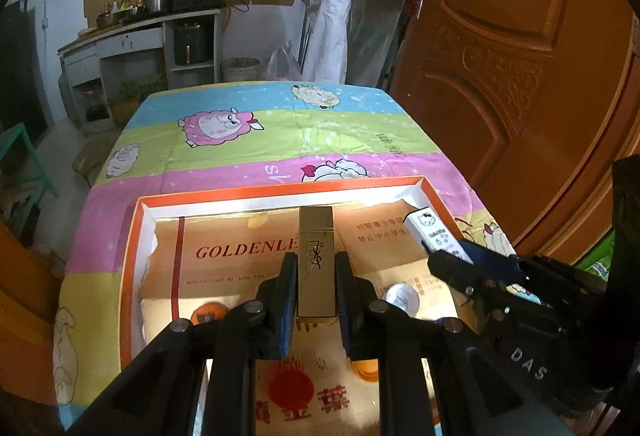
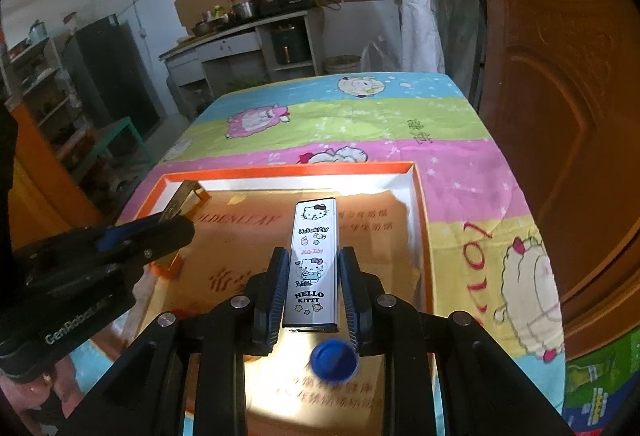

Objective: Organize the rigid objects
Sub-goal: 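Carry the gold lipstick and Hello Kitty box over the box lid with both grippers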

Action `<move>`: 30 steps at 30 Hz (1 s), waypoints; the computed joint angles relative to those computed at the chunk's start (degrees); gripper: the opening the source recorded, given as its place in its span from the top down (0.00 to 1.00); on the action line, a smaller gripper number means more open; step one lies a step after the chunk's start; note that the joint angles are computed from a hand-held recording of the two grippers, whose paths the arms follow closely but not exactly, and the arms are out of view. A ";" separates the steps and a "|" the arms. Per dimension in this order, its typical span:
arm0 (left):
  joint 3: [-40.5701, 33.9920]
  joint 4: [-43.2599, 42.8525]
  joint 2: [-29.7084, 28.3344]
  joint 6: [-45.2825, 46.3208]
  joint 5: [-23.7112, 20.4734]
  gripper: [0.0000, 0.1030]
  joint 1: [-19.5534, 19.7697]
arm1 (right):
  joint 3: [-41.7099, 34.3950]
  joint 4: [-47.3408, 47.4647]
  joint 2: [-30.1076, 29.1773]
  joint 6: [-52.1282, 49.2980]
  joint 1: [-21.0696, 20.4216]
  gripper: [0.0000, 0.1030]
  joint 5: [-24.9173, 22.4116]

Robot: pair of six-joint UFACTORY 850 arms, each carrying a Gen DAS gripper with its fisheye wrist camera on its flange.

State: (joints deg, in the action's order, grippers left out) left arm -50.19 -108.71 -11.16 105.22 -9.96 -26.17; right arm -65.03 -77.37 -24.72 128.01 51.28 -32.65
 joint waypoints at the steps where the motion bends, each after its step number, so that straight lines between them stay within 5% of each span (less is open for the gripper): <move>1: -0.51 1.21 -0.50 -1.12 0.20 0.82 0.01 | -0.18 0.30 -0.16 -0.59 -0.34 0.74 0.04; 30: -10.15 48.51 -10.95 -49.29 -0.46 0.82 -0.08 | -4.31 10.96 -4.54 -13.85 -6.26 0.74 6.61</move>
State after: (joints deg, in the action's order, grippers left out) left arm -60.35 -60.19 -22.11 55.92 -10.42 -26.26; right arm -69.34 -66.41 -29.27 114.16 45.02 -26.04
